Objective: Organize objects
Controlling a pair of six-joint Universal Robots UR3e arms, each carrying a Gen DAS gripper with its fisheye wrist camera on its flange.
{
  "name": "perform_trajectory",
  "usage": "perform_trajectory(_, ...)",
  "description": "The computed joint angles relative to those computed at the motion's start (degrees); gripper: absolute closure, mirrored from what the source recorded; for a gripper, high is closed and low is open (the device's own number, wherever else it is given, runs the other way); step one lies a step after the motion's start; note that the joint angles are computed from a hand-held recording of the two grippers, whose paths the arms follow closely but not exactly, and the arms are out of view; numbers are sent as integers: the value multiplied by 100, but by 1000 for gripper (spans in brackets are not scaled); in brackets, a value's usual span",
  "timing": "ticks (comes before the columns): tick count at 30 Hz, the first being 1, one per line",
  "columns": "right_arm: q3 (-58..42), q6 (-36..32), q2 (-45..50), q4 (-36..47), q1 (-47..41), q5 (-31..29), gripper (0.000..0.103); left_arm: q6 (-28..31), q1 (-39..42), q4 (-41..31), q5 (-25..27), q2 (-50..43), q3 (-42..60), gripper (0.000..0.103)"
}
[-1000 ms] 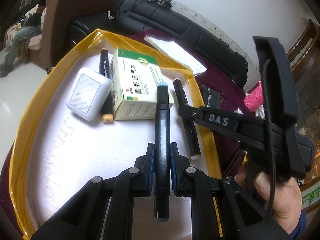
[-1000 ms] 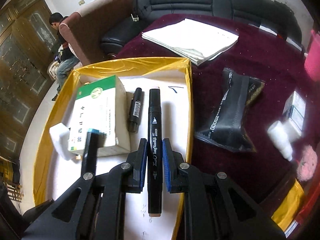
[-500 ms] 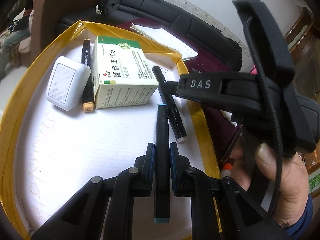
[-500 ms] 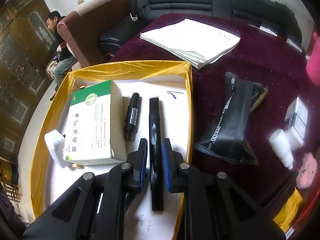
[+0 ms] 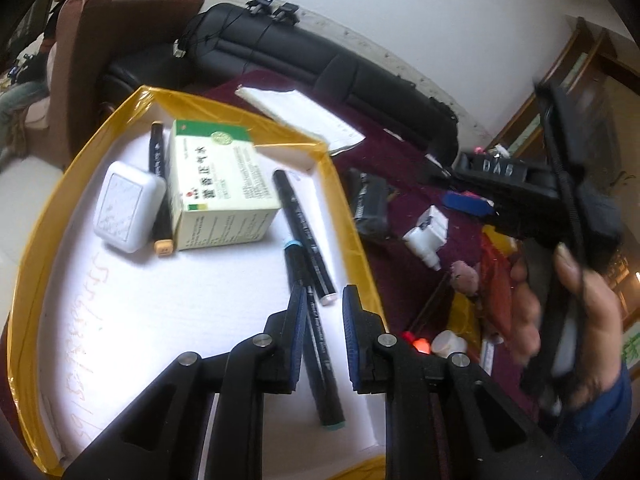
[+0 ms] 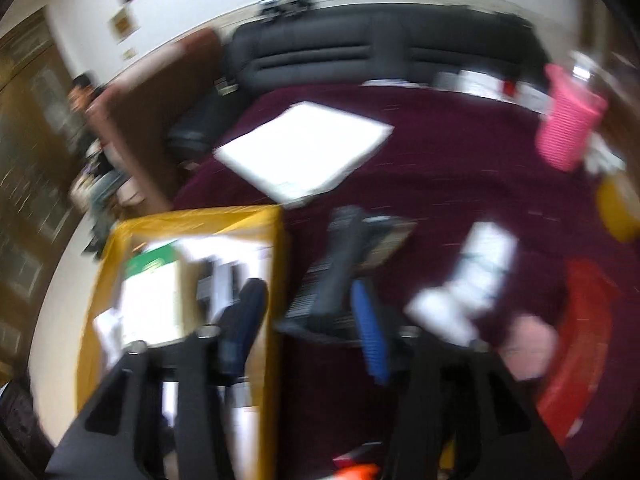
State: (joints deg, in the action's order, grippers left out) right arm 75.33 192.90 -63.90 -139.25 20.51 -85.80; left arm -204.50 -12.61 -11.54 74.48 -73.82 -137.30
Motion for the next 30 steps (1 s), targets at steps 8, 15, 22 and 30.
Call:
perform_trajectory(8, -172, 401, 186, 564, -907, -600, 53, 71, -258, -13, 117, -320, 328, 88)
perform_trajectory(15, -1135, 574, 1031, 1067, -894, -598, 53, 103, -422, 7, 218, -521, 474, 88)
perform_trajectory(22, -939, 380, 1208, 963, -967, -620, 71, 148, -506, 13, 272, -652, 551, 88)
perform_trajectory(30, 3428, -311, -2335, -1778, -1782, 809, 71, 287, -1173, 57, 833, -1061, 1052, 88)
